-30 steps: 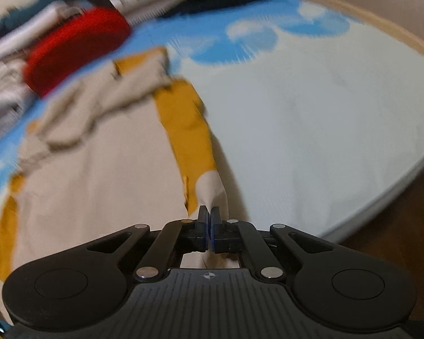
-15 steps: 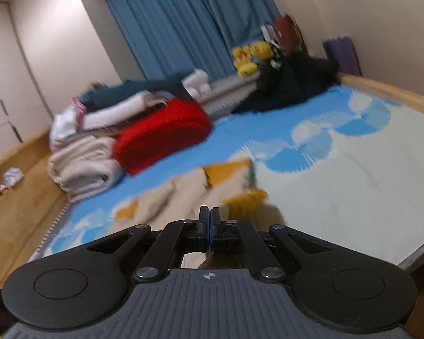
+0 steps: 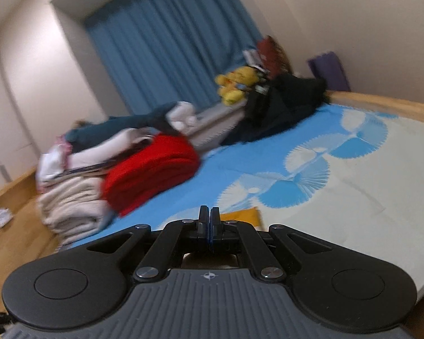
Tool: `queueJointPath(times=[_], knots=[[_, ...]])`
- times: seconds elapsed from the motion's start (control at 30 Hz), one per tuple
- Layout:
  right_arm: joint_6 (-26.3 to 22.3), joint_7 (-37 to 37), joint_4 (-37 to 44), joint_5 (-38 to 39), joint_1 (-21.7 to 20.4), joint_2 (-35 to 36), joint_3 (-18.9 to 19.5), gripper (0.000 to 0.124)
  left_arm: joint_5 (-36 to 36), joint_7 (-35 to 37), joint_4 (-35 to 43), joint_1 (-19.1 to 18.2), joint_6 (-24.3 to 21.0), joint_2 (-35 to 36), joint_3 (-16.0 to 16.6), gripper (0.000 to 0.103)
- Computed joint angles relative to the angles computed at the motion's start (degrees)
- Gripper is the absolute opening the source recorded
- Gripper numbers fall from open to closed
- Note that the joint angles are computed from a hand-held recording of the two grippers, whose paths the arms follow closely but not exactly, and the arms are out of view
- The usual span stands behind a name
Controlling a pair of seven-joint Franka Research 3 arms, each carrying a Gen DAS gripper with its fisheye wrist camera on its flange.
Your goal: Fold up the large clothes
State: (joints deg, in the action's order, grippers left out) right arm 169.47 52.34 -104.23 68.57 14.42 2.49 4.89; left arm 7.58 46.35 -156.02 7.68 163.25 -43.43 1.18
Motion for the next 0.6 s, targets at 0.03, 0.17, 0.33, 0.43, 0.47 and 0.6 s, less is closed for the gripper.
queueJointPath(times=[0.03,0.17,0.33,0.43,0.47,0.6], knots=[[0.57,5.55,2.02,-5.79,0.44,2.88,-0.34,0.000,0.33,0.44,0.91,0.46,2.44,3.78,0.44,0.008],[-1.06,34.70,11.39,-34.93,5.75,14.62,-7.64,0.005,0.46,-4.76,3.60,5.19,3.26,10.01,-1.48,0.015],[2.48,45.15,12.47,-43.36,6.58,19.66,-8.93,0.005,1.16,-5.78,4.24,5.53,1.05,10.59,-0.54,0.019],[0.63,37.83,13.23,-44.41,1.50,20.05,-2.50,0.011,-0.38,-3.71,3.98,3.21,-0.88,10.29,1.61,0.020],[0.24,35.36,13.27,-44.94,0.40,20.04,-1.01,0.022,-0.35,-3.08,3.97,3.12,-1.58,10.34,1.64,0.027],[-6.07,30.64,14.61,-43.74,-2.34,20.74,2.09,0.030,-1.34,-1.24,4.32,2.10,-5.28,11.21,1.83,0.039]])
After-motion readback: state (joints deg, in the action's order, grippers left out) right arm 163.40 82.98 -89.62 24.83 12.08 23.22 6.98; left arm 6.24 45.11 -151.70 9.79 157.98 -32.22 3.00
